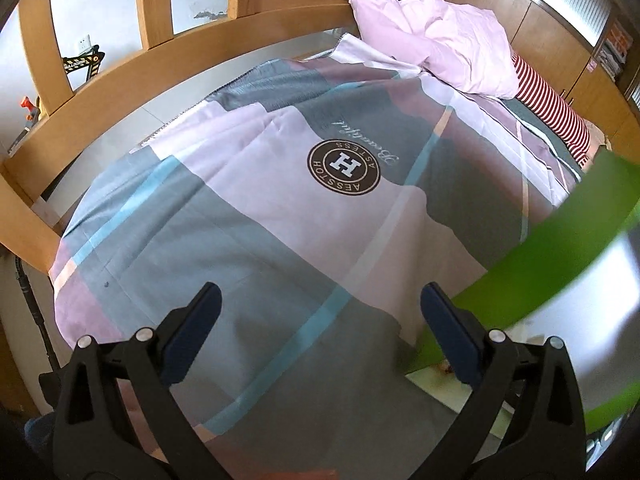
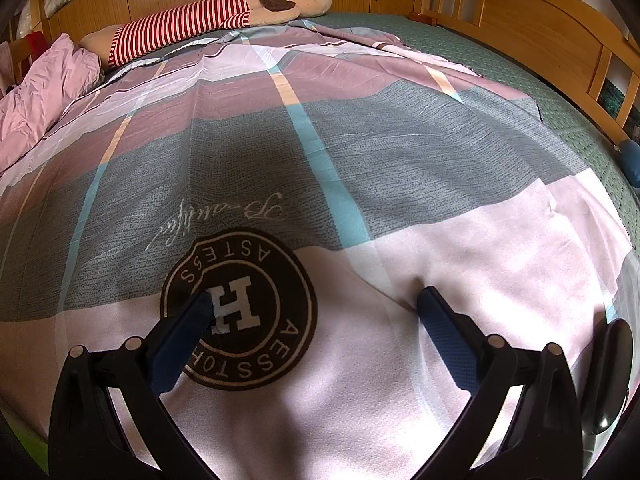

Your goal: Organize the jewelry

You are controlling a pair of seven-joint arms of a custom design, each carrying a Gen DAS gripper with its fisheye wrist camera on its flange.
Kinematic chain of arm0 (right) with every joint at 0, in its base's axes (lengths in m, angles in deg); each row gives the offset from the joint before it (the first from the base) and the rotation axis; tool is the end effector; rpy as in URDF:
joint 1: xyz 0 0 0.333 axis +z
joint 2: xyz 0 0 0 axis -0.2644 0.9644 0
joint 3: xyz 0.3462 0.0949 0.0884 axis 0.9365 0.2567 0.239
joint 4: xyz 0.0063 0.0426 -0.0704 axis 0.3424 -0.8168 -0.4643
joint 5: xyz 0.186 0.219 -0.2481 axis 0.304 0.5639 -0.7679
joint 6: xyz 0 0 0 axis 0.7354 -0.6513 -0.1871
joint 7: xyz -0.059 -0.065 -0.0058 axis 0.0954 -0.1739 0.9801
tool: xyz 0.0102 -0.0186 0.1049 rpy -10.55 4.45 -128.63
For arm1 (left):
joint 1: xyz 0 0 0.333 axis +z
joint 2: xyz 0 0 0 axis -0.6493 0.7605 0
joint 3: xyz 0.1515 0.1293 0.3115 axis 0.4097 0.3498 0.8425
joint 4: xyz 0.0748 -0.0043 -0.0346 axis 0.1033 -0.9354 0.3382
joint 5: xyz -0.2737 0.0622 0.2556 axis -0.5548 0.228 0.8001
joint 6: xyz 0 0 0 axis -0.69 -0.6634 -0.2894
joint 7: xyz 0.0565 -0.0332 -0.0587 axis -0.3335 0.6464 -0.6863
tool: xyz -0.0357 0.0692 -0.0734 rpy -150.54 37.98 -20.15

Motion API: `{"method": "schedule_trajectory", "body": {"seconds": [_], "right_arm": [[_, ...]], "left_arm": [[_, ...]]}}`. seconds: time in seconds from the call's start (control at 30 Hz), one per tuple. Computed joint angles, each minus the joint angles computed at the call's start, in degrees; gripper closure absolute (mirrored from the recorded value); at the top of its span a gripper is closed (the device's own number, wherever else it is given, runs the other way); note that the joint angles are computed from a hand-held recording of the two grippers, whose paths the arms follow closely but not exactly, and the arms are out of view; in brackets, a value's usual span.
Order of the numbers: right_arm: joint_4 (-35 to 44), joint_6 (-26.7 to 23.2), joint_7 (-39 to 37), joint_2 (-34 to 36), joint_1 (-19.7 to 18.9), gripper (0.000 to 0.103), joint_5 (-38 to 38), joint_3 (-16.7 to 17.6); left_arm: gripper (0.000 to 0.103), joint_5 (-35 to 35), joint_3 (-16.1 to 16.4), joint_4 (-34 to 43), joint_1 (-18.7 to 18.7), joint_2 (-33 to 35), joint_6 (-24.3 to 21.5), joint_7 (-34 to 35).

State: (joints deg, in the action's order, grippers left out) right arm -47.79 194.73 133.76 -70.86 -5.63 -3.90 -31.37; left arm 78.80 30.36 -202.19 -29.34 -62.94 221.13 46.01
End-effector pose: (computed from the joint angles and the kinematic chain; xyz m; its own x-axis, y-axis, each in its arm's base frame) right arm 0.5752 0.0957 0.4731 -0.2095 -0.9778 0.0021 -0.7935 0.1687 -0.5847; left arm 0.3882 0.0058 0.5694 0.6649 -0.7280 0.1670 -0.5644 -0.6362 -0.5261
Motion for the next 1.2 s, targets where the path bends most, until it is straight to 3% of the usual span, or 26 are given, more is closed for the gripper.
{"method": "schedule_trajectory", "body": {"seconds": [0.37, 1.0, 1.2], "right_arm": [[0.0, 0.0, 0.1, 0.0, 0.0, 0.002, 0.0, 0.0], [0.0, 0.1, 0.2, 0.0, 0.0, 0.002, -0.2, 0.0], [0.0, -0.1, 0.1, -0.1, 0.1, 0.002, -0.1, 0.0]], "left_arm": [[0.004, -0.7, 1.5, -1.4, 3.0, -3.5, -0.4, -2.7], [0.004, -1.1, 0.9, -0.8, 2.3, -3.3, -1.1, -1.3], [0.004, -2.1, 1.9, 0.1, -0.1, -1.7, -1.2, 2.7]]}}
